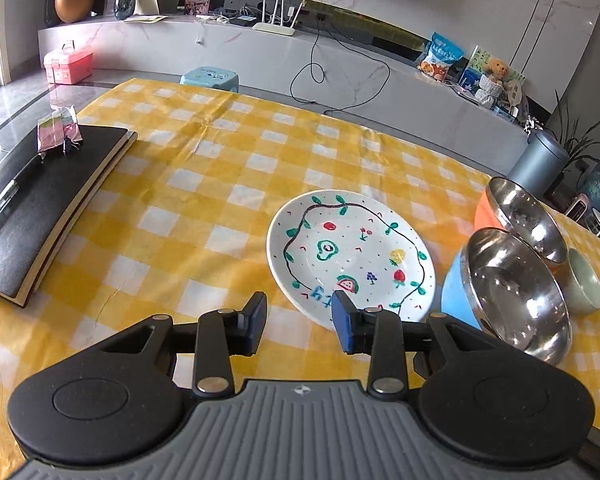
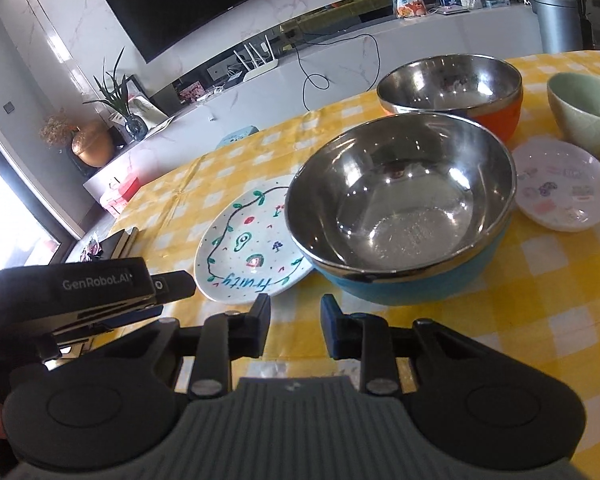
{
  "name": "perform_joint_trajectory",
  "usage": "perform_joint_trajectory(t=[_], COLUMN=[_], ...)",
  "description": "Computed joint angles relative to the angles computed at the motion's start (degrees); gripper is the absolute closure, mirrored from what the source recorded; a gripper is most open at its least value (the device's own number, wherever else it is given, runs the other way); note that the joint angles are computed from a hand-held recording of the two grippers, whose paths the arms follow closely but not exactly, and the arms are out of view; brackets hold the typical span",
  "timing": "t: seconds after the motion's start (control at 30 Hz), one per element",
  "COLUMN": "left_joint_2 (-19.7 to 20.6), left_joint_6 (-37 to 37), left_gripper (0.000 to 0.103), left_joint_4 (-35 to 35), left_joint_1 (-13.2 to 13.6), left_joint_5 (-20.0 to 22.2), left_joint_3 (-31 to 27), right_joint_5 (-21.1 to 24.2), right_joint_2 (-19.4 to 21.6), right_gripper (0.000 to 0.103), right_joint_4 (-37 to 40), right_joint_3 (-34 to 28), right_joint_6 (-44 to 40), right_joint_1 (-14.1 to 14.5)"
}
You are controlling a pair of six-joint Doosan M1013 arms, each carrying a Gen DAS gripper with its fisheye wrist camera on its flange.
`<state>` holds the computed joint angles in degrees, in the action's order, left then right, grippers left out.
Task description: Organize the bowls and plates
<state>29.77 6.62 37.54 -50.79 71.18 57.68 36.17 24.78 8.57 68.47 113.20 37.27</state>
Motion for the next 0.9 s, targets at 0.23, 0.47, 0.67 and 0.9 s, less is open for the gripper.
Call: perform_joint_trajectory(t=[0.23, 0.47, 0.67, 0.9], left_joint_2=[0.07, 0.46, -0.65, -1.55], left_joint_6=[-2.60, -3.56, -6.64, -6.11], left_gripper=[0.062, 0.076, 0.086, 0.103], left_joint_4=[-0.80, -0.37, -0.60, -1.67], left_joint_1=[1.64, 1.79, 2.05, 1.32], left_joint_5=[-4.43, -4.47, -6.25, -6.02], left_joint_3=[2.11, 2.18, 3.92, 4.44], right_joint_5=[2.78, 1.05, -0.83, -1.20], right_joint_2=[2.40, 2.63, 2.72, 2.02], right_gripper=[0.076, 0.079, 0.095, 0.103], right_joint_4=[-1.05, -1.60, -3.29, 0.44], right_joint_3=[-3.00, -2.66, -2.48, -1.88], right_joint_6=[2.76, 7.77, 12.20, 6.97], right_joint_1=[-0.06, -0.11, 0.18, 0.38])
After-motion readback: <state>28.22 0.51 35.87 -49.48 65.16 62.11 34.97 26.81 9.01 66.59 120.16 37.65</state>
